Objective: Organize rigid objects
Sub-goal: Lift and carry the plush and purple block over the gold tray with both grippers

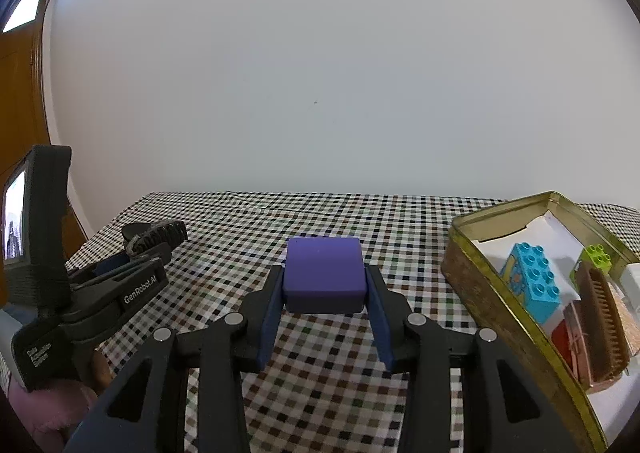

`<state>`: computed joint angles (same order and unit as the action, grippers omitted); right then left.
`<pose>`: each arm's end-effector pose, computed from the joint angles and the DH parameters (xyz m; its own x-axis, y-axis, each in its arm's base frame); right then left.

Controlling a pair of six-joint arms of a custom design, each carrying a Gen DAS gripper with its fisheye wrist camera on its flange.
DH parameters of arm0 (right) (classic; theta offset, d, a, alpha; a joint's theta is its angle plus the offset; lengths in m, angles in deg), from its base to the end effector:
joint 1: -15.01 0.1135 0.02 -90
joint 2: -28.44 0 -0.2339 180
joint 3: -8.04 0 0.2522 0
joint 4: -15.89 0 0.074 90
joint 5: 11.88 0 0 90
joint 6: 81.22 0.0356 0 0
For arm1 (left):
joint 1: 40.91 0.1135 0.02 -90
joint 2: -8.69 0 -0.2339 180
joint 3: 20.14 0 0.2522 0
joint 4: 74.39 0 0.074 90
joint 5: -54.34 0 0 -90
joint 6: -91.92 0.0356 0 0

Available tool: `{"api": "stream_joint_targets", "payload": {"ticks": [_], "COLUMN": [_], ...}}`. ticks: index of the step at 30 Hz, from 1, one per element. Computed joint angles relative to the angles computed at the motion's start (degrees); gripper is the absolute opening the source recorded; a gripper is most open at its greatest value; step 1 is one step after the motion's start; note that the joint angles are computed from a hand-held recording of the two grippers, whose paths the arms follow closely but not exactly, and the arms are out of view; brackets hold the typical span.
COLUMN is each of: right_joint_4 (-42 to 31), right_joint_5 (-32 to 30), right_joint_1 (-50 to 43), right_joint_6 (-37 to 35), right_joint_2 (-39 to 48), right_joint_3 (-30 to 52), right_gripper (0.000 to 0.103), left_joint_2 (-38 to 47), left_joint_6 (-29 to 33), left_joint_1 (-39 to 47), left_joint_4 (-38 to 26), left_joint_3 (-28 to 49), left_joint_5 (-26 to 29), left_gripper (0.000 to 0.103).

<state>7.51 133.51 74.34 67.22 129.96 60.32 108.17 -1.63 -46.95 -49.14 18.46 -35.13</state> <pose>0.1690 0.2275 0.0721 -0.4502 0.1897 -0.8726 0.2290 0.9690 0.0925 0.2688 -0.0288 0.0600 -0.5852 -0.0003 -0.8109 0.0766 0.9955 -0.0557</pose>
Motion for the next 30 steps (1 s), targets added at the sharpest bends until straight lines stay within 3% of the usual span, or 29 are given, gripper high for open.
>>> {"api": "stream_joint_targets", "payload": {"ticks": [14, 30], "right_joint_4": [-10.52, -30.27], "right_joint_5": [4.63, 9.18], "right_joint_1": [5.42, 13.18], "right_joint_6": [8.38, 26.47], "right_joint_2": [-5.85, -8.76], "right_joint_3": [-4.18, -4.22], "right_gripper": [0.043, 0.043], "left_joint_2": [-5.64, -14.68], "left_joint_6": [-0.56, -3.54], "left_joint_1": [-3.71, -14.09], "left_joint_4": [9.78, 10.65], "left_joint_3": [-10.90, -19.27], "left_joint_5": [-3.79, -10.02], "left_gripper": [0.041, 0.041]}}
